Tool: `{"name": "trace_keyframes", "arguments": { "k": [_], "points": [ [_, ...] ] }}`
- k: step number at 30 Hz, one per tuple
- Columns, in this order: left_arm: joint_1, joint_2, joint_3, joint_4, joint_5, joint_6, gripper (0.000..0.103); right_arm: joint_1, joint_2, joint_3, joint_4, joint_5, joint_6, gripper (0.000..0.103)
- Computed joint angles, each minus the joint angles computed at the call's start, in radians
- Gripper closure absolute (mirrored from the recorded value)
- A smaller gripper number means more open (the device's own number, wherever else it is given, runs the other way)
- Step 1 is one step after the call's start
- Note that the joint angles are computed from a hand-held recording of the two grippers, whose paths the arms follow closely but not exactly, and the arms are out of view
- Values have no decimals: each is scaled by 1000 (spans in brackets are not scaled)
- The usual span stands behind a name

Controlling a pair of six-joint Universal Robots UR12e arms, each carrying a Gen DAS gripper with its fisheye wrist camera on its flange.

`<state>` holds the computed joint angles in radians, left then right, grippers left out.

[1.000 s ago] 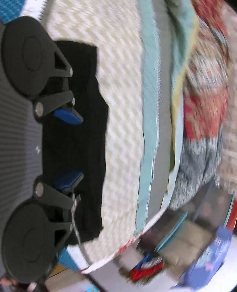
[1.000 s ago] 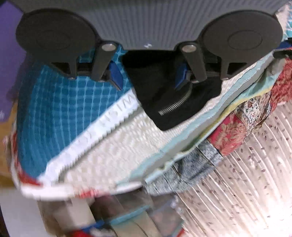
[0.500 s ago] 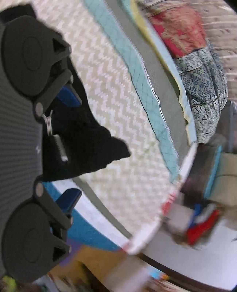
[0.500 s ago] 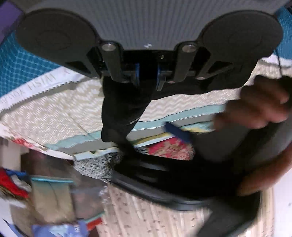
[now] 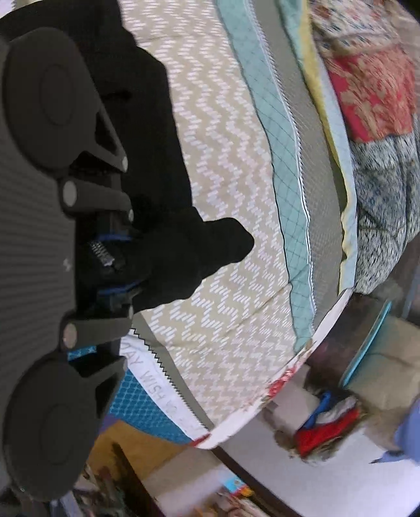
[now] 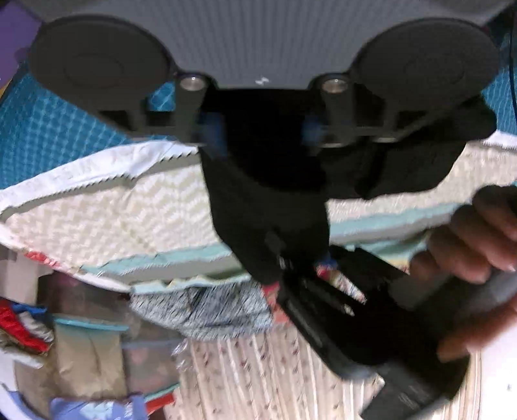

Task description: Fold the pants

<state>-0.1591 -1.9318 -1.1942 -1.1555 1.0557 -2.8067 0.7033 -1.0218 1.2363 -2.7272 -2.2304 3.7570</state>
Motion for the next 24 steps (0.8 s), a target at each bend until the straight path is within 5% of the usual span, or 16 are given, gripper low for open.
{"name": "trace_keyframes", "arguments": {
  "k": [8, 17, 21, 24],
  "points": [
    [109, 47, -61, 82, -116, -72, 81, 15, 57, -121, -68, 115, -122, 88],
    [242, 78, -162, 212, -143, -198, 81, 27, 203, -397, 65, 280, -352, 88],
    [278, 67, -190, 219, -103, -257, 80, 24, 272, -525, 217, 339, -401, 84],
    [264, 47, -189, 164, 25, -275, 65, 20, 305, -588, 365, 363, -442, 71]
  ]
}}
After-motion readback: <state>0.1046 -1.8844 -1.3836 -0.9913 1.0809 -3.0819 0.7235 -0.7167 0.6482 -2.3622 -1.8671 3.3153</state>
